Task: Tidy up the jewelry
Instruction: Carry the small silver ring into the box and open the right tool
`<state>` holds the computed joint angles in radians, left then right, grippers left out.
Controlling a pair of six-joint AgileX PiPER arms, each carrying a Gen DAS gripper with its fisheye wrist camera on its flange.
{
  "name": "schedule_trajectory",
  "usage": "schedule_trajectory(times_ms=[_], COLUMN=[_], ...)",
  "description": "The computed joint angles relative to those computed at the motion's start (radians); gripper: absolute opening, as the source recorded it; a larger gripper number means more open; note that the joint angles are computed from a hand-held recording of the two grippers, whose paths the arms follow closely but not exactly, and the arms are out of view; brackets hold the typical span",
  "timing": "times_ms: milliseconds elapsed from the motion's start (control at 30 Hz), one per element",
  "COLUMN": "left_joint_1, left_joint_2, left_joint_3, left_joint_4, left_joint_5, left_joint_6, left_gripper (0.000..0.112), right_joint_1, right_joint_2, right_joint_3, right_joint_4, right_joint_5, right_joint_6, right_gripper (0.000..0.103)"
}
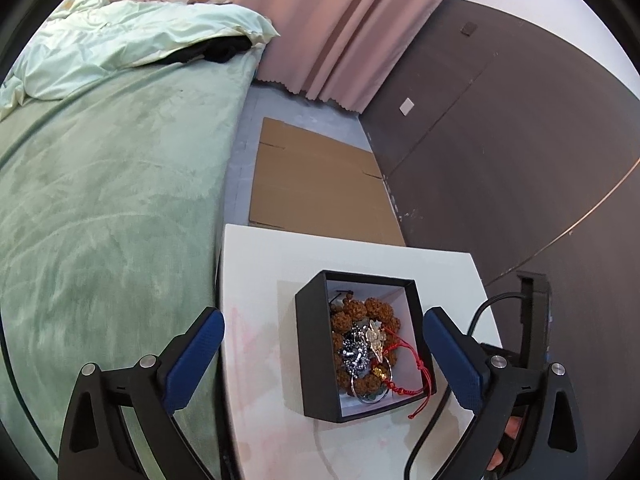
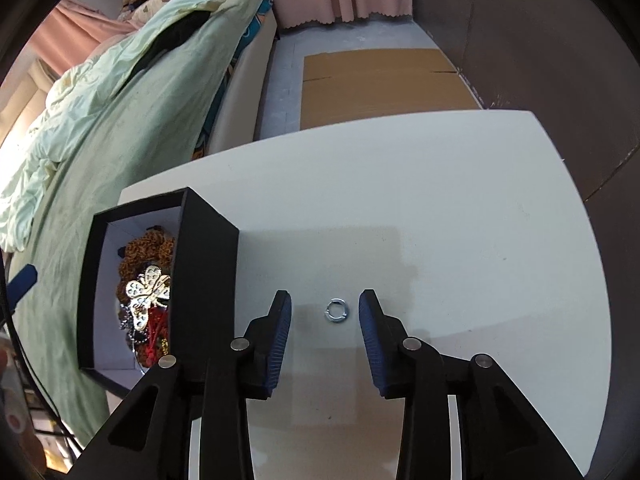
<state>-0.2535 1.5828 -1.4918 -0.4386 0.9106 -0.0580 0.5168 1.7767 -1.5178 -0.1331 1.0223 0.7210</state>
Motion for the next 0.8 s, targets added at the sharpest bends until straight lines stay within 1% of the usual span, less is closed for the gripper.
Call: schedule_trajectory(times_ms=[67, 100, 133, 167, 200, 333, 433, 633, 733, 800], left_joint_1=[0.002, 0.004, 0.005, 0.006, 0.006, -0.003, -0.019, -0.041, -0.046, -0.04], left_joint_2=[0.004, 0.007, 0.007, 0.008, 0.008, 0.005, -0.002, -0.029, -0.04, -0.046], left_joint_3=[-0.005, -0.009, -0.01, -0.011, -0.011, -0.009, -0.005, 0.015, 0.021, 0.026], left_joint_4=[-0.001, -0.001, -0.001, -0.002, -0.001, 0.014, 0.041, 0.105, 0.138, 0.138], left_joint_5=[0.0, 0.002, 0.001, 0.001, 0.0, 0.0, -0.004, -0.029, -0.037, -0.041], left_joint_6=[-0.004, -0.004, -0.004, -0.002, -0.002, -0.01, -0.024, -0.046, -0.062, -0.057], left_gripper=[0.1, 0.1, 0.1, 0.1, 0.1, 0.1, 0.1, 0.1, 0.101, 0.103], right_joint_1=[0.01, 0.021, 0.029, 0.038, 0.042, 0.03, 0.027, 0.033, 0.041, 0.05], right_joint_2=[0.016, 0.03, 0.038, 0.044, 0.047, 0.027, -0.033, -0.178, -0.211, -0.208], right_joint_3=[-0.019, -0.04, -0.051, -0.061, -0.067, -0.048, -0.006, 0.079, 0.106, 0.106], right_joint_4=[-0.025, -0.05, -0.067, -0.09, -0.109, -0.089, -0.086, -0.084, -0.053, -0.038], right_joint_5=[0.016, 0.043, 0.063, 0.083, 0.1, 0.089, 0.042, -0.118, -0.196, -0.233], right_joint_6=[0.005, 0.014, 0.023, 0.032, 0.033, 0.017, 0.04, 0.097, 0.085, 0.074], right_gripper=[0.034, 0.029, 0.026, 0.018, 0.015, 0.014, 0.014, 0.014, 0.014, 0.014])
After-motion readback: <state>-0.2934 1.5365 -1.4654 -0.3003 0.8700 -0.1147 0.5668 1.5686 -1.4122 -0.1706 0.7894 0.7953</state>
